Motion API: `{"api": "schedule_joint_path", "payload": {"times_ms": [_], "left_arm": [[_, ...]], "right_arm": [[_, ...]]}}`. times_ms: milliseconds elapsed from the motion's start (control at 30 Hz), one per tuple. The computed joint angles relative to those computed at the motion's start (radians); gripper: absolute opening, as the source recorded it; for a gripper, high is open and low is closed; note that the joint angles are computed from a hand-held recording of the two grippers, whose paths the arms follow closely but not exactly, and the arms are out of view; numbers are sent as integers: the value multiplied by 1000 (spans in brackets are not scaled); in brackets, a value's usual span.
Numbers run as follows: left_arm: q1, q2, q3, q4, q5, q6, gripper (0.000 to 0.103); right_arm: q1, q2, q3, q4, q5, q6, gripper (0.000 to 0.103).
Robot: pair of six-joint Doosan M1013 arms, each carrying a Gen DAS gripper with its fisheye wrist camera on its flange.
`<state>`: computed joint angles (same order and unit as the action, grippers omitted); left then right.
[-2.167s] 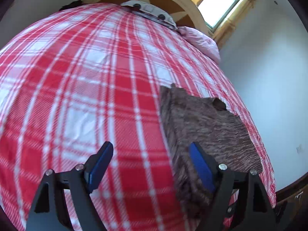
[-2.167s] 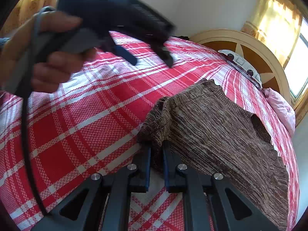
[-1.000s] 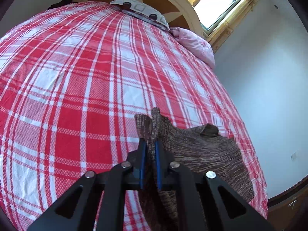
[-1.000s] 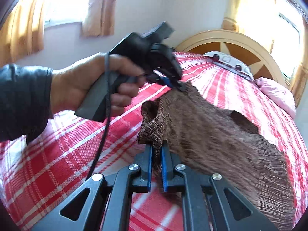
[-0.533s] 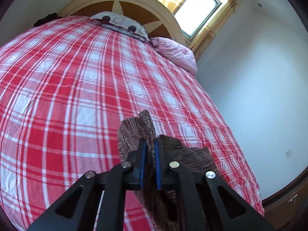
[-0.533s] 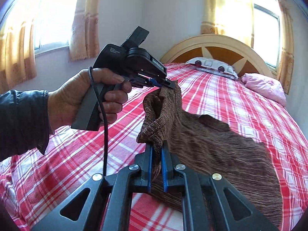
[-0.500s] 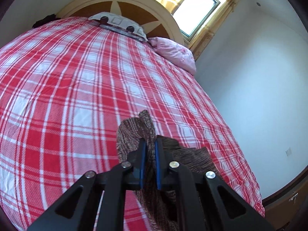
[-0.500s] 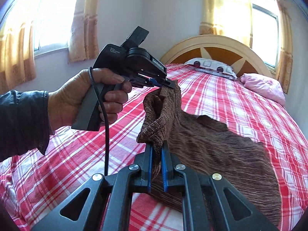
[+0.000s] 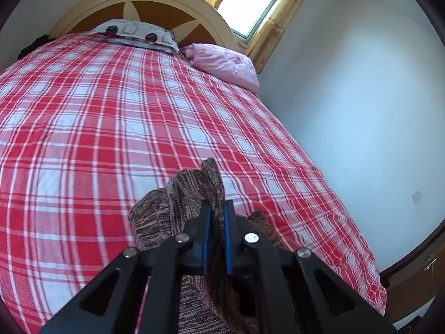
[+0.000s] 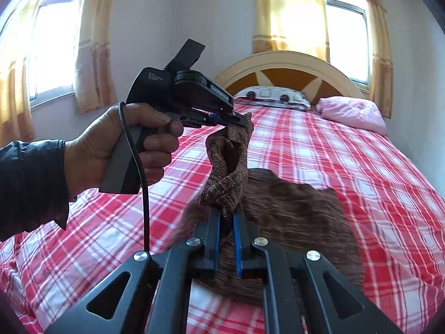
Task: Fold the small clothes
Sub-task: 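Lift the folded sweater edge with both tools and fold it over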
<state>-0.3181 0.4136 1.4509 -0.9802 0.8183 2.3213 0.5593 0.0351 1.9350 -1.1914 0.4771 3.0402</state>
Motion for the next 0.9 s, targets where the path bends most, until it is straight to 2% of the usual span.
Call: {"api": "schedule_joint_path", "payload": {"times_ms": [400,600,733,800,900], "left_arm": [[-102,28,-25,84,-9,-45,9],[-155,44,-29,162,-28,-78,9],[-201,33,-5,293,-99,-104,9],[-224,22,15,395,-165,-142,10],[-237,24,24,463,-192,-180,13]], "right_arm": [[-62,-71,94,58,8,52,7],[-117,-93,132,239,-30,-36,7],[-152,-103,156,362,-45,-93,7],[-169,-110,168,402,-48,-103,7],[-196,-116,177,474,-70,-134,7]]}}
